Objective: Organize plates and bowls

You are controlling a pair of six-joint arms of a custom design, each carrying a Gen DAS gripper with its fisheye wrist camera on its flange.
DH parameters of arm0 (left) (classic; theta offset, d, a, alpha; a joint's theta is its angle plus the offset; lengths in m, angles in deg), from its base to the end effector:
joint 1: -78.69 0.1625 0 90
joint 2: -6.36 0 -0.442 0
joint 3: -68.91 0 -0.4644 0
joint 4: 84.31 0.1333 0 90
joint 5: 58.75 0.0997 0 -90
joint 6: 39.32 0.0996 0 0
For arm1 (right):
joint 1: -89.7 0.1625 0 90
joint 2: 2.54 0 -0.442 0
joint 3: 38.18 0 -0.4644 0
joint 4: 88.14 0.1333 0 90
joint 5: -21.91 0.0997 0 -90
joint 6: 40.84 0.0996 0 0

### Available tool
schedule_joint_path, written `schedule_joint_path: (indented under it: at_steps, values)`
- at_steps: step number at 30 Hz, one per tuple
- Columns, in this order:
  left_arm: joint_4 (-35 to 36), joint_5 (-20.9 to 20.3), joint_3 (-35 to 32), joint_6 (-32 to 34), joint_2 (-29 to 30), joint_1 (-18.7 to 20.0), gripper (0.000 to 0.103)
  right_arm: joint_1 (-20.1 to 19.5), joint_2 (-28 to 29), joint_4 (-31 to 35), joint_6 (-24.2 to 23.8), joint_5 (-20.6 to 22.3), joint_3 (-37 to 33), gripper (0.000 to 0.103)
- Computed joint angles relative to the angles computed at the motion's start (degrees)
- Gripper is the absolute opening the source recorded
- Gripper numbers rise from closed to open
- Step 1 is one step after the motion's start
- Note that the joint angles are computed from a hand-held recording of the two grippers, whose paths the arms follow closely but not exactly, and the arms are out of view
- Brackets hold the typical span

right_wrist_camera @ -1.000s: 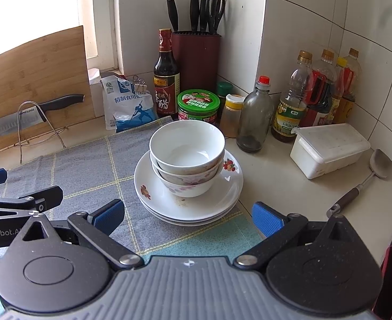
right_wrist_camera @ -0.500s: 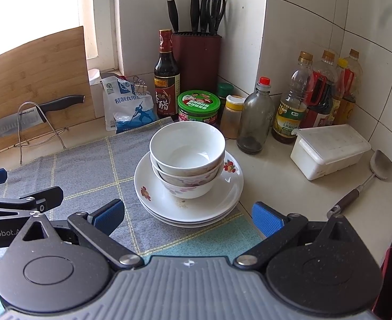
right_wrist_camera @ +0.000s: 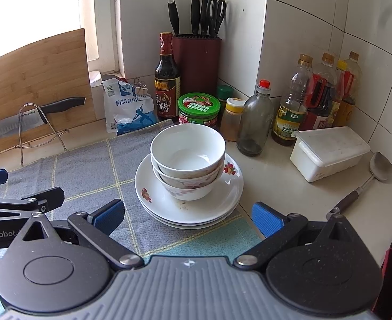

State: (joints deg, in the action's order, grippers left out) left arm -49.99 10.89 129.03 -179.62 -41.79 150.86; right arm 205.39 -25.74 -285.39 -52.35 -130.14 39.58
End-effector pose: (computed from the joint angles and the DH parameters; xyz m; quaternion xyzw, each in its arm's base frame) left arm -0.0672 -0.7575 0.2590 0.3819 0.8325 -0.3286 0.2306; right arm 0.3760 -0.6770 0.0093 0.0282 -0.8008 0.4344 0.4114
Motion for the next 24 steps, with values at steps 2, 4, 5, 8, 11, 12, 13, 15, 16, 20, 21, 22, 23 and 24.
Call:
schedule_joint_path:
  at_steps: [2, 4, 5, 8, 11, 12, 13, 15, 16, 20, 21, 22, 23, 24]
  values:
    - [-0.04, -0.01, 0.03, -0.06, -0.03, -0.02, 0.102, 0.04, 0.02, -0.16, -0.14, -0.02, -0.01, 0.103]
    - [-0.03, 0.02, 0.05, 0.02, -0.04, -0.01, 0.102, 0.05, 0.03, -0.24, -0.25, -0.02, -0.03, 0.103]
    - [-0.08, -0.03, 0.09, -0.04, -0.06, -0.04, 0.102, 0.05, 0.00, -0.17, -0.19, -0.06, 0.01, 0.103]
    - [-0.03, -0.07, 0.12, -0.09, -0.09, -0.06, 0.102, 0.05, -0.03, -0.17, -0.12, -0.04, 0.05, 0.103]
    - [-0.09, -0.16, 0.21, -0.09, -0.17, -0.12, 0.102, 0.04, -0.01, -0.23, -0.20, -0.02, 0.03, 0.103]
    - [-0.08, -0.17, 0.22, -0.09, -0.19, -0.13, 0.102, 0.03, 0.00, -0.23, -0.17, -0.03, 0.03, 0.103]
    - [-0.11, -0.16, 0.20, -0.05, -0.16, -0.12, 0.102, 0.03, 0.00, -0.23, -0.17, -0.03, 0.03, 0.103]
    - [-0.05, -0.12, 0.15, -0.07, -0.15, -0.12, 0.102, 0.03, 0.02, -0.29, -0.27, -0.05, 0.01, 0.103]
    - [0.10, -0.06, 0.04, -0.15, -0.10, -0.11, 0.102, 0.03, 0.01, -0.31, -0.26, -0.03, 0.03, 0.103]
    - [0.15, 0.05, 0.02, -0.08, -0.14, -0.09, 0.102, 0.03, -0.06, -0.29, -0.19, 0.00, 0.11, 0.103]
    - [0.16, 0.05, 0.02, -0.01, -0.15, -0.10, 0.102, 0.04, -0.07, -0.37, -0.21, 0.01, 0.13, 0.103]
    - [0.21, 0.11, -0.05, 0.13, -0.12, -0.09, 0.102, 0.07, -0.17, -0.48, -0.18, 0.06, 0.26, 0.103]
    - [0.27, 0.18, -0.09, 0.16, -0.12, -0.06, 0.102, 0.10, -0.30, -0.51, -0.14, 0.06, 0.41, 0.103]
    - [0.46, 0.24, -0.20, 0.16, -0.06, -0.03, 0.102, 0.11, -0.33, -0.56, -0.21, 0.01, 0.44, 0.103]
